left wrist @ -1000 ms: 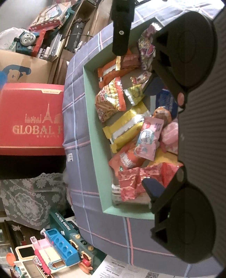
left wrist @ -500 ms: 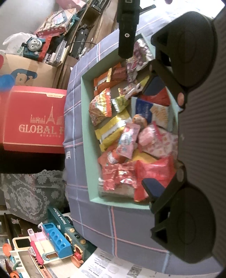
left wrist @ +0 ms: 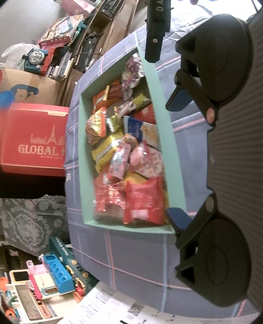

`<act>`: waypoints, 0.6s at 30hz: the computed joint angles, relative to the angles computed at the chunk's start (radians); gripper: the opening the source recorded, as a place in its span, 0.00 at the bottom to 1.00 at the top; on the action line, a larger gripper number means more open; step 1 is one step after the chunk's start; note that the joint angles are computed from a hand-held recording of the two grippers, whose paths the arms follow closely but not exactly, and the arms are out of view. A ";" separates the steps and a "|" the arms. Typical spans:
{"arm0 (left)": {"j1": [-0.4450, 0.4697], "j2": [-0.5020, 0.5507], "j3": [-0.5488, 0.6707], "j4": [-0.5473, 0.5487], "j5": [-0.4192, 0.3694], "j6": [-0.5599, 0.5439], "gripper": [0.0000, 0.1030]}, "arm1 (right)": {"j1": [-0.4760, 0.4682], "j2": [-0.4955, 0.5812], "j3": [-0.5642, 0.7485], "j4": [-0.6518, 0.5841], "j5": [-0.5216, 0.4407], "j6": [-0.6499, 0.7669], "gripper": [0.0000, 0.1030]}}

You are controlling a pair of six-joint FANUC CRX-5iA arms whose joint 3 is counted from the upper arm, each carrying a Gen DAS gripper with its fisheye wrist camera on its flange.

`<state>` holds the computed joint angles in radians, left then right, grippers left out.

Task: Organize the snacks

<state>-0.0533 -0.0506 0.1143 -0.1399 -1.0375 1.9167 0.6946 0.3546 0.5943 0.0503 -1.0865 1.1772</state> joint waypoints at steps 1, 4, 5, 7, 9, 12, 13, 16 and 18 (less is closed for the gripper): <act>0.004 -0.007 -0.013 0.011 -0.001 -0.001 1.00 | -0.002 0.000 0.001 -0.009 -0.006 0.003 1.00; 0.012 -0.024 -0.043 0.027 -0.004 0.000 1.00 | -0.001 -0.003 0.005 -0.030 -0.040 0.015 1.00; 0.013 -0.027 -0.049 0.022 -0.008 0.004 1.00 | 0.001 -0.006 0.000 -0.032 -0.044 0.020 1.00; 0.007 -0.033 -0.056 -0.001 -0.021 0.029 1.00 | 0.005 -0.011 -0.009 -0.037 -0.053 0.025 1.00; 0.003 -0.036 -0.061 -0.021 -0.035 0.054 1.00 | 0.011 -0.011 -0.016 -0.036 -0.066 0.024 1.00; 0.004 -0.034 -0.068 -0.033 -0.061 0.081 1.00 | 0.022 -0.009 -0.028 -0.023 -0.090 0.026 1.00; 0.007 -0.035 -0.071 -0.032 -0.068 0.085 1.00 | 0.026 -0.007 -0.030 -0.018 -0.098 0.024 1.00; 0.007 -0.036 -0.079 -0.039 -0.080 0.102 1.00 | 0.031 -0.004 -0.036 -0.013 -0.113 0.020 1.00; 0.004 -0.036 -0.079 -0.049 -0.085 0.112 1.00 | 0.033 -0.004 -0.042 -0.008 -0.121 0.016 1.00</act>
